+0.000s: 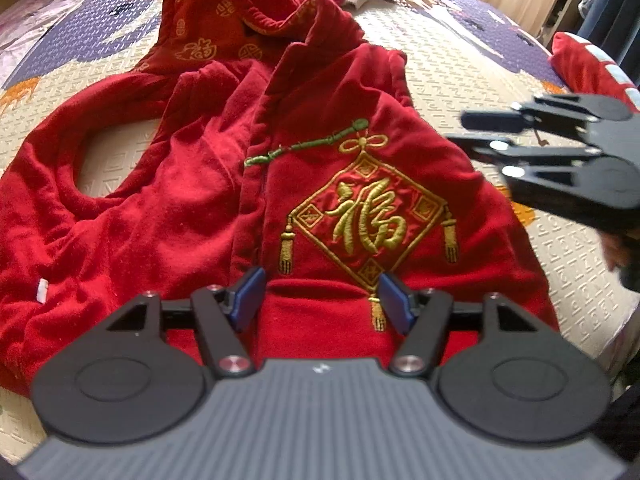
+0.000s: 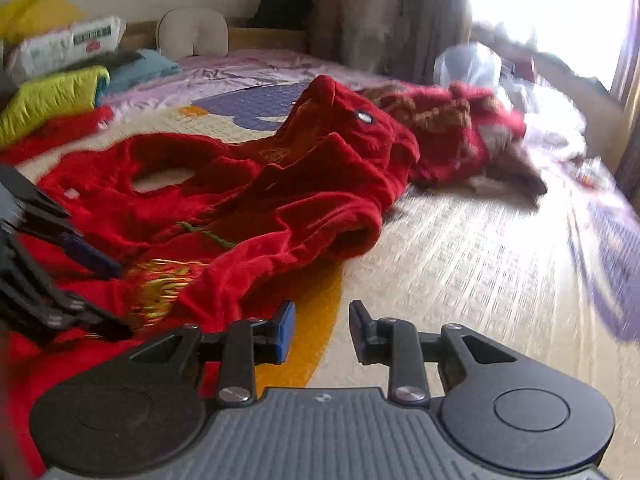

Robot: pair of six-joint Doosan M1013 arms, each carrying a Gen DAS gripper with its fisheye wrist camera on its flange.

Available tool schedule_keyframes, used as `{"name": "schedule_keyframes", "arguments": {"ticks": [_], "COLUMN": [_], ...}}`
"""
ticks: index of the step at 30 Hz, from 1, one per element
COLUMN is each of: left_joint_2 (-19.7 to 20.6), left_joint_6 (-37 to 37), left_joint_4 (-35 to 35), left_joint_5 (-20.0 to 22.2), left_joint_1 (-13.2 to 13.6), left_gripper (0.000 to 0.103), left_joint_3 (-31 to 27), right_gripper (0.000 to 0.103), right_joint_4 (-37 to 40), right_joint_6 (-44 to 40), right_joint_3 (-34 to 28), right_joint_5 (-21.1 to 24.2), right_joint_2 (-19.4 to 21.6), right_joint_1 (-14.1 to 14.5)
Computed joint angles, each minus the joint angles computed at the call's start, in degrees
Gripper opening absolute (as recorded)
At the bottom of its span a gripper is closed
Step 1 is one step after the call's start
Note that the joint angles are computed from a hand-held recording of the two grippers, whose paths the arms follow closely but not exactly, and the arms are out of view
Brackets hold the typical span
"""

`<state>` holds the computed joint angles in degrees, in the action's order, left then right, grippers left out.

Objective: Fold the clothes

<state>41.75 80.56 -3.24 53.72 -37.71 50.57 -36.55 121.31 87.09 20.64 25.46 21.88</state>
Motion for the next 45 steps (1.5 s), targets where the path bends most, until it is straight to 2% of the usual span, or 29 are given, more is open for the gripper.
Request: {"name": "schedule_keyframes", "arguments": {"ticks": [1,4,6,9,11,17,23,28,30,32,34,38,41,45], "left_joint_2": [0.0,-0.1,-0.2,-0.5,-0.6,-0.7,-1.1,-1.1,-1.0,-1.1,-1.1,-1.2,-1.1,-0.9], "left_joint_6": [-0.1,0.4,1.0,2.2,2.8,3.9,4.1,3.9,3.9,3.9,3.8,3.9,4.2,4.5], "left_joint_4": [0.3,-0.1,-0.9,-2.5,-3.7,-4.8,-5.9,-6.0,-6.0,-6.2,-6.2,-5.9,-5.1,-2.4], "left_joint_5": [0.1,-0.2,-0.5,-0.9,-1.1,-1.1,-1.4,-1.4,-1.4,-1.4,-1.4,-1.2,-0.9,0.1], "left_joint_1": [-0.1,0.0,0.2,0.7,0.9,1.2,1.5,1.5,1.5,1.6,1.6,1.5,1.3,0.6], "left_gripper": [0.066,0.066,0.066,0.066,0.066,0.066,0.066,0.066,0.066,0.066,0.066,0.067,0.068,0.068], "left_joint_3": [-0.1,0.2,0.5,1.0,1.2,1.4,2.0,2.0,2.0,2.0,2.1,2.1,2.0,1.4], "right_gripper": [0.032,0.031,0.032,0.032,0.033,0.033,0.036,0.038,0.021,0.011,0.009,0.008,0.007,0.008], "right_joint_4": [-5.3,-9.7,-4.8,15.3,24.1,28.5,13.8,10.8,10.7,9.7,4.8,-8.8,-15.5,-22.7], "right_joint_6": [4.1,10.1,10.2,-0.4,-6.8,-8.8,9.0,12.3,10.9,9.4,9.8,16.8,19.7,17.2], "right_joint_3": [-0.4,-2.3,-3.2,-3.8,-4.4,-7.1,-8.5,-8.7,-8.7,-8.9,-9.5,-9.9,-10.7,-12.0], "right_joint_5": [0.7,1.9,-0.1,-5.2,-6.4,-5.8,-3.3,-4.0,-4.4,-4.0,-1.4,3.4,7.4,13.4], "right_joint_2": [0.7,2.6,3.2,3.7,4.2,6.3,7.0,7.8,7.9,7.7,7.4,6.8,7.0,8.5], "right_joint_1": [0.4,0.1,-1.1,-3.5,-4.1,-4.1,-3.5,-3.2,-3.2,-3.0,-2.5,-1.3,-0.4,1.1]}}
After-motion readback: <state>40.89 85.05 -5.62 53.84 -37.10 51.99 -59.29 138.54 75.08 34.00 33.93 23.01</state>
